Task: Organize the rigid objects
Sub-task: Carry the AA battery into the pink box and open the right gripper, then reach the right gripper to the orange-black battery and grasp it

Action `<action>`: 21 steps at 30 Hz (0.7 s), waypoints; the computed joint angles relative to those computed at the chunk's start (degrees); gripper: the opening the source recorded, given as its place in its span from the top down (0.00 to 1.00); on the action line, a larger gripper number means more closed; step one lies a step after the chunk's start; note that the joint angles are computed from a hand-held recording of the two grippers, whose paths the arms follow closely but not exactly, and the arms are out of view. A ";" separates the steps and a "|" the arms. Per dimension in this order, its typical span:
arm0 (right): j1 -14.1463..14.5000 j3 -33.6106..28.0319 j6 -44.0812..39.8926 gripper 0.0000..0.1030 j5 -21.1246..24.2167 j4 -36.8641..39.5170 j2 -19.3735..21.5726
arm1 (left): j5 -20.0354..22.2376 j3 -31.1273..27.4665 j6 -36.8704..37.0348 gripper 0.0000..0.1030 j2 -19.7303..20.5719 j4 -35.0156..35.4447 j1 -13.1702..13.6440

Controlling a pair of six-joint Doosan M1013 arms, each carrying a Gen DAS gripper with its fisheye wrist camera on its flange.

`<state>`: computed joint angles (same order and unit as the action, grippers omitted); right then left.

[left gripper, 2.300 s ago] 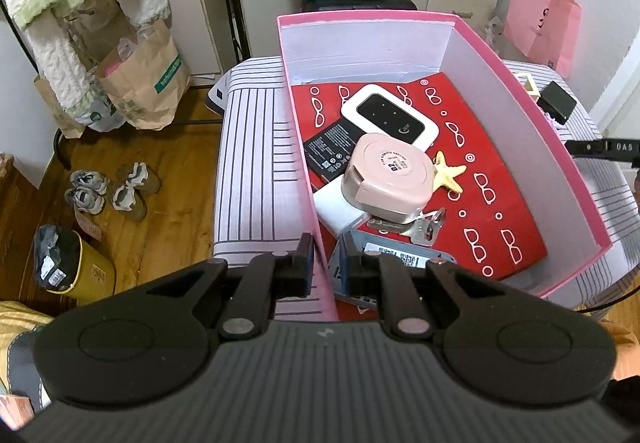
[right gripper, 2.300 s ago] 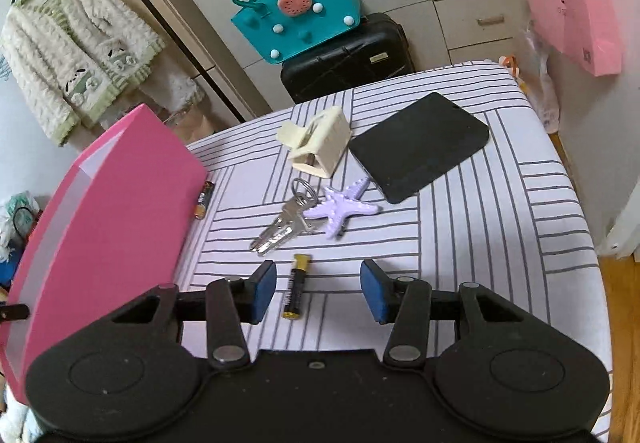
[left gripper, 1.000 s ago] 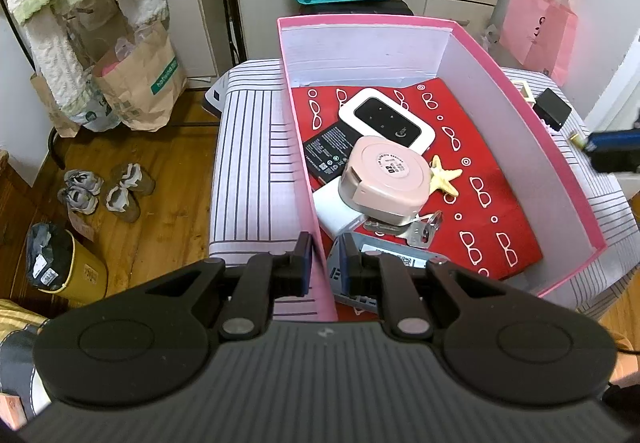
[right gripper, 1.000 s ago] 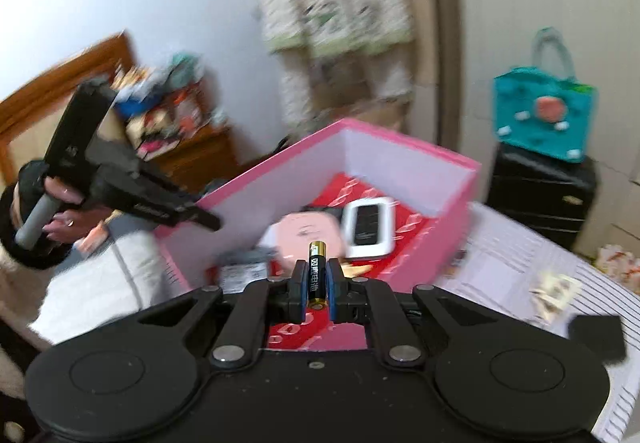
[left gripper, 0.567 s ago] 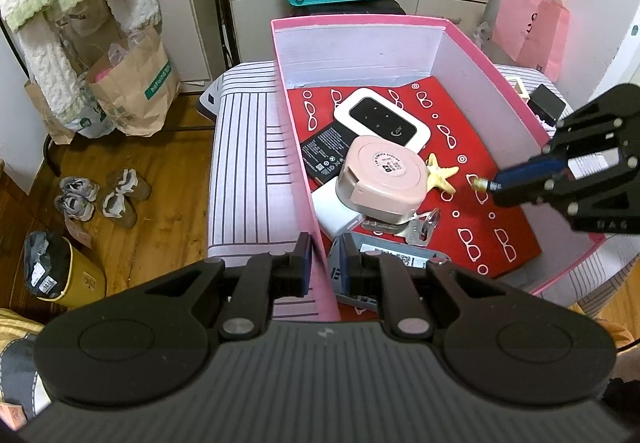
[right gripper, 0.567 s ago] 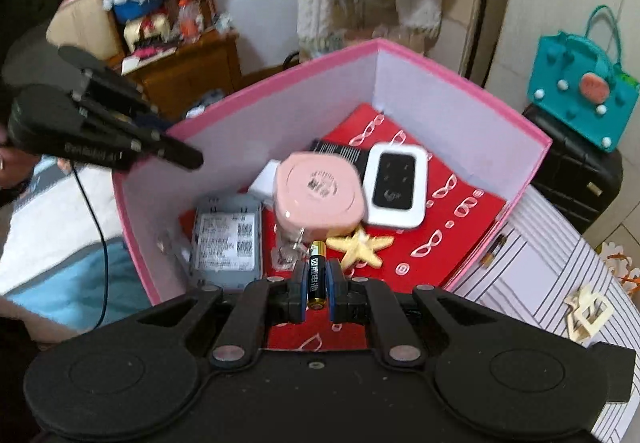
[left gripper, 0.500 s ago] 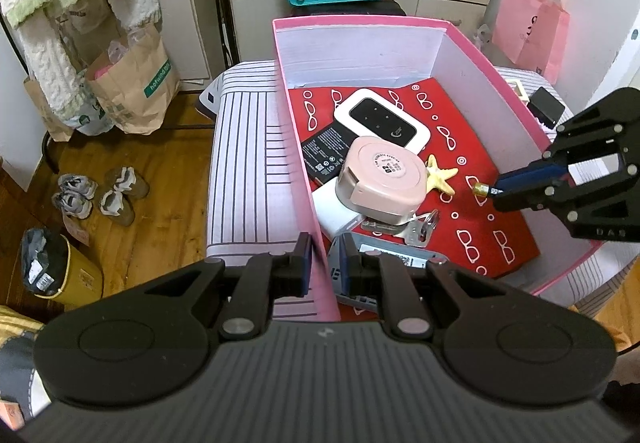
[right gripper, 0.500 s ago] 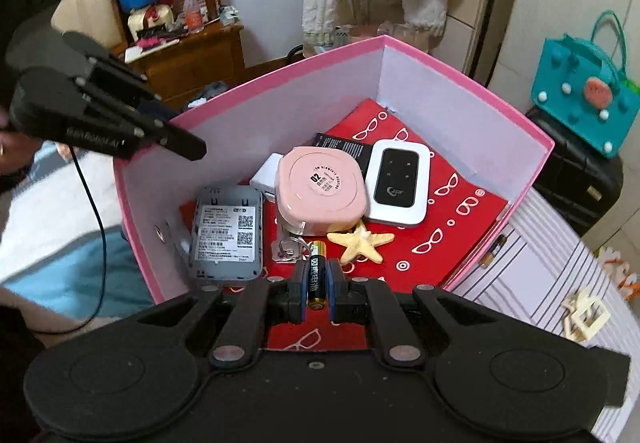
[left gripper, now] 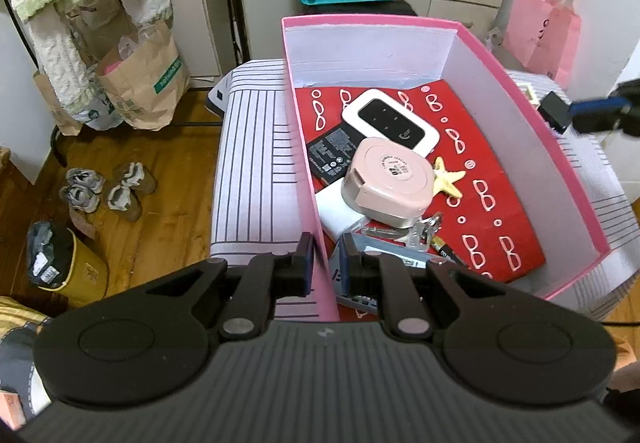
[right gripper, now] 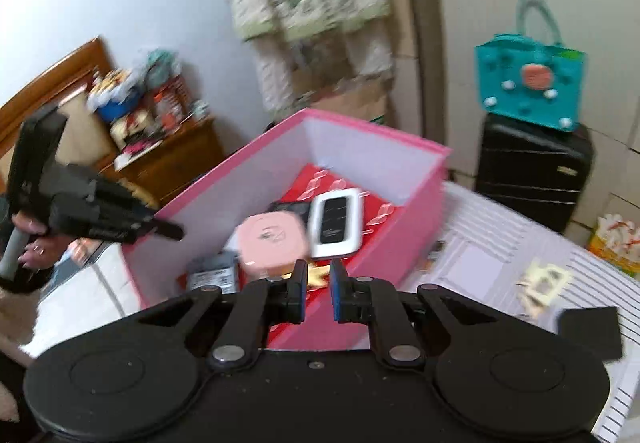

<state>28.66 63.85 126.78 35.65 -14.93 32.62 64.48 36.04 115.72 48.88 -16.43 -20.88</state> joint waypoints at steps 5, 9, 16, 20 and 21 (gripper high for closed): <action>-1.10 2.18 6.86 0.82 0.84 -4.64 0.06 | 0.55 -1.14 -2.34 0.92 0.66 2.77 -0.63; -2.40 3.10 8.77 0.80 -0.06 -4.54 1.07 | -0.49 -0.94 -2.81 0.93 0.48 3.64 -0.84; -3.23 0.71 8.81 0.78 1.34 -8.10 4.16 | 0.13 -2.58 -3.48 0.93 1.29 4.24 -0.99; -3.79 -1.62 4.77 0.78 2.22 -5.79 6.01 | 0.96 -3.43 -3.83 0.93 1.80 3.44 -0.85; -3.89 -2.31 3.98 0.77 2.53 -5.48 6.52 | 1.39 -3.77 -3.88 0.93 1.98 3.14 -0.79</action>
